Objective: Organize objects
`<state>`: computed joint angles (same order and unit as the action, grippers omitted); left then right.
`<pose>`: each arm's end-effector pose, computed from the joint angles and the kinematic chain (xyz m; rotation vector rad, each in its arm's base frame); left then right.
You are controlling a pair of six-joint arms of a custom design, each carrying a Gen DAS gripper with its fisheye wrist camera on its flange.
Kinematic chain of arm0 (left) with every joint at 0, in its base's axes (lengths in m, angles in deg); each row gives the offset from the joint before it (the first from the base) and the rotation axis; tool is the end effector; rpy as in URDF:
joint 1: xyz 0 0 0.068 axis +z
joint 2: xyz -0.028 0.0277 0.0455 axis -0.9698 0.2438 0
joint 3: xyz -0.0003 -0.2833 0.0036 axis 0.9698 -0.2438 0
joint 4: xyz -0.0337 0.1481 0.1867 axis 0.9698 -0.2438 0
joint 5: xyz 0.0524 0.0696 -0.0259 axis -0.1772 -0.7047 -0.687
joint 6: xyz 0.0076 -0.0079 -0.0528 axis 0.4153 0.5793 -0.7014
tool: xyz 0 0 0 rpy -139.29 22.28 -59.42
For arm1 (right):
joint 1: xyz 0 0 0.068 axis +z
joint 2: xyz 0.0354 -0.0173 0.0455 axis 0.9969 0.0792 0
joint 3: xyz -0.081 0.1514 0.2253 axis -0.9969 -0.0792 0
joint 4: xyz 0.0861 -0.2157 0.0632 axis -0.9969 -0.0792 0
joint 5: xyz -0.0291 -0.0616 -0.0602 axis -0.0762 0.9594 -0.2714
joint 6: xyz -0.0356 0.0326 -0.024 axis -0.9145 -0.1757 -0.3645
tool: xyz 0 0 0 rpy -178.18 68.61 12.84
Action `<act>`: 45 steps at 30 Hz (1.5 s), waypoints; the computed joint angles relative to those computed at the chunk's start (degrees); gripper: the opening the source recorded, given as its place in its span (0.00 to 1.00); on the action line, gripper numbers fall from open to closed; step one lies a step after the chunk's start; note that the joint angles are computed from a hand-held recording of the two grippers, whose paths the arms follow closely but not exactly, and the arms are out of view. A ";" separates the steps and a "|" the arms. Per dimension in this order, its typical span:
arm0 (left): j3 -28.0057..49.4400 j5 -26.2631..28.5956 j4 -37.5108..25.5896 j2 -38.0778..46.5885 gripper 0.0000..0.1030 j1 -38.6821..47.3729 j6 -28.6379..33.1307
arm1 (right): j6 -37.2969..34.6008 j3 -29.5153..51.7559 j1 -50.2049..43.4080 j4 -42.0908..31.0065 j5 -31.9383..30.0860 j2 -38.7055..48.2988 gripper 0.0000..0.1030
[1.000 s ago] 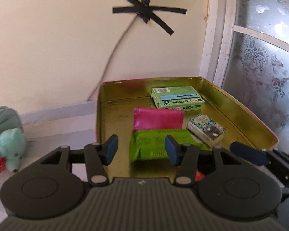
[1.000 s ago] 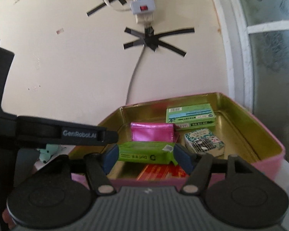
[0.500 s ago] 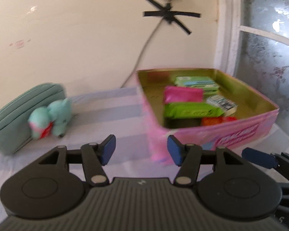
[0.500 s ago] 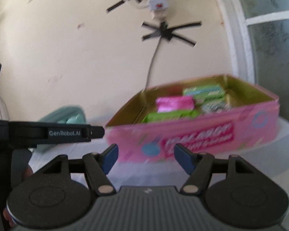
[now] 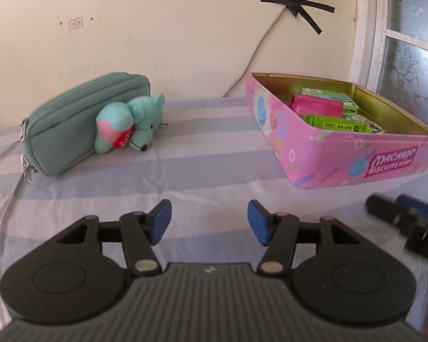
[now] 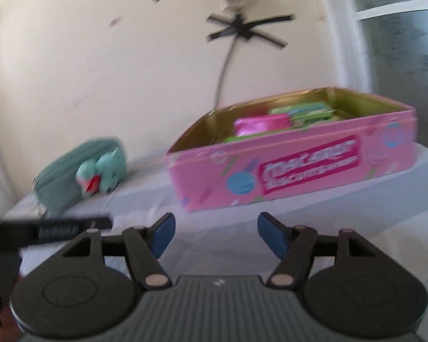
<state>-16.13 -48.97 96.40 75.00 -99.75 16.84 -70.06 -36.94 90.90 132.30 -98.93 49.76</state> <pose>0.2039 -0.0684 0.1725 -0.3254 2.1329 0.1861 0.2550 0.0429 0.1113 -0.3912 2.0159 0.6451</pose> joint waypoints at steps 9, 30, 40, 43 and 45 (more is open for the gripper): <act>-9.22 -2.33 19.51 3.12 0.59 -3.65 5.74 | 1.95 -4.21 1.74 12.27 3.85 3.34 0.65; -12.69 -2.67 24.41 0.77 0.59 -3.76 3.80 | 2.91 3.61 2.96 -1.95 6.85 3.24 0.66; -12.98 -2.69 24.25 0.23 0.60 -3.34 3.07 | 0.76 3.81 2.58 -2.62 4.33 3.04 0.66; -13.35 -2.88 24.05 -0.34 0.60 -3.04 2.92 | 0.38 3.07 2.28 -1.05 3.33 3.06 0.67; -13.53 -3.14 23.87 -0.70 0.62 -3.00 2.74 | 0.34 2.17 2.13 0.72 2.66 3.02 0.70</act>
<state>-29.66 -52.12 120.27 74.31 -102.75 19.59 -69.72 -34.76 93.03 133.02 -96.27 52.78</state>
